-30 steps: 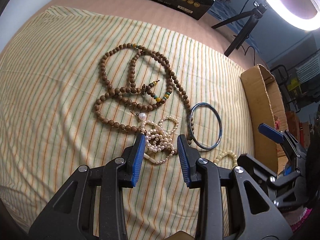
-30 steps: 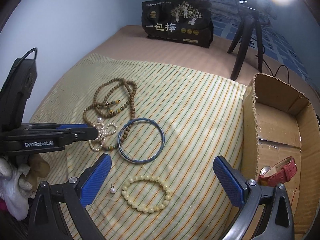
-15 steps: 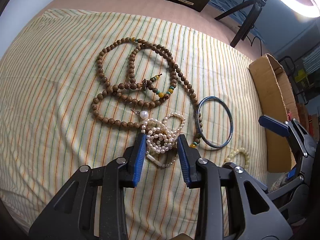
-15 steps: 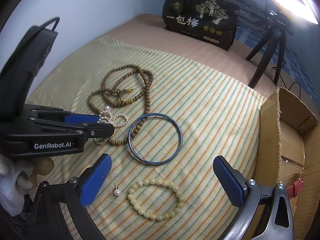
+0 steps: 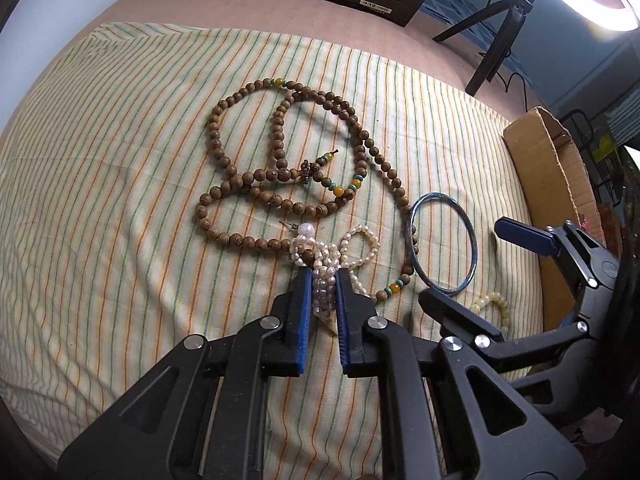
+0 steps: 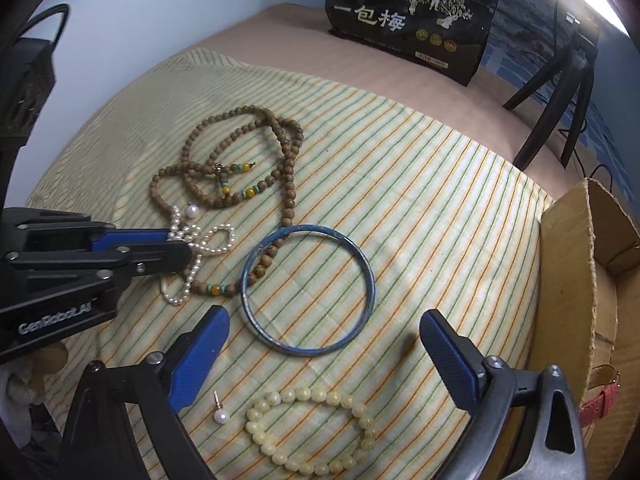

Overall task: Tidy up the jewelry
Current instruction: 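Grasp the white pearl necklace with the left tool while the right tool grasps the blue bangle, then lift the pearl necklace in the left tool while the right tool carries the bangle to the box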

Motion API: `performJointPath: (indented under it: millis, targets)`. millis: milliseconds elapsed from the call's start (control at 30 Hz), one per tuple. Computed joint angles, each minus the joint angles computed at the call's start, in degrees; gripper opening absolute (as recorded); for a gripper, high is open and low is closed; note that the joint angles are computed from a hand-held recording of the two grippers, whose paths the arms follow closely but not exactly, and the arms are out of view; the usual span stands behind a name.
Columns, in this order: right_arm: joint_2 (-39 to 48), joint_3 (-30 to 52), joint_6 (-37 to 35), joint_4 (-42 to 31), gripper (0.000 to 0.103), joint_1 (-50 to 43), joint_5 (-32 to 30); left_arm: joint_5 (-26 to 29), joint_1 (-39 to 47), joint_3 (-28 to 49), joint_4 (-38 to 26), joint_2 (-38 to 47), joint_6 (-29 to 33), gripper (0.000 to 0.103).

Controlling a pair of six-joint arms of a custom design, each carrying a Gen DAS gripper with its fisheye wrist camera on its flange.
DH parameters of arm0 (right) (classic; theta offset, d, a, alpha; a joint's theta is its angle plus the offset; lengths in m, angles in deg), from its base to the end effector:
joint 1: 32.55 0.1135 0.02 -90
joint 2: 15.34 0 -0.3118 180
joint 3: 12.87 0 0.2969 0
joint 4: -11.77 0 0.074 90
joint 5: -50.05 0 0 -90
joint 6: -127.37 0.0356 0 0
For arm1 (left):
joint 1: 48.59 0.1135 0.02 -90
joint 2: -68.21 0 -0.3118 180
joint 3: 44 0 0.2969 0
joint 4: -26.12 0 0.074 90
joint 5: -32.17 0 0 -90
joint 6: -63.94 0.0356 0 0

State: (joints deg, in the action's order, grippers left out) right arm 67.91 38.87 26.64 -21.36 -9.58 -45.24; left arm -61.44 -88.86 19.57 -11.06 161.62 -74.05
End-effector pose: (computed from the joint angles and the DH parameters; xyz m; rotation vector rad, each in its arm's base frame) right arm 0.2596 0.1136 0.1691 -0.8110 2.5808 0.1891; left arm 0.2600 -0.2173 0.1762 -0.2058 2.7840 -0.3320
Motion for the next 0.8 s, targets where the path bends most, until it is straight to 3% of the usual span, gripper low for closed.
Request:
performJointPath:
  millis: [300,400,800]
  targets:
    - [2.2,0.32,0.28,1.61,0.088,0.28,-0.47,-0.1,-0.26,-0.06,0.58,-0.03,-0.44,0.009]
    - [2.58,0.64,-0.17,1.94,0.073,0.16,-1.31,-0.01,-0.32,-0.2,0.7,-0.38,-0.89,0.009]
    - [-1.53,-0.87,0.42,1.79,0.072,-1.22,-3.07,-0.63,0.21,-1.66,0.69,-5.75,-2.24,0.007]
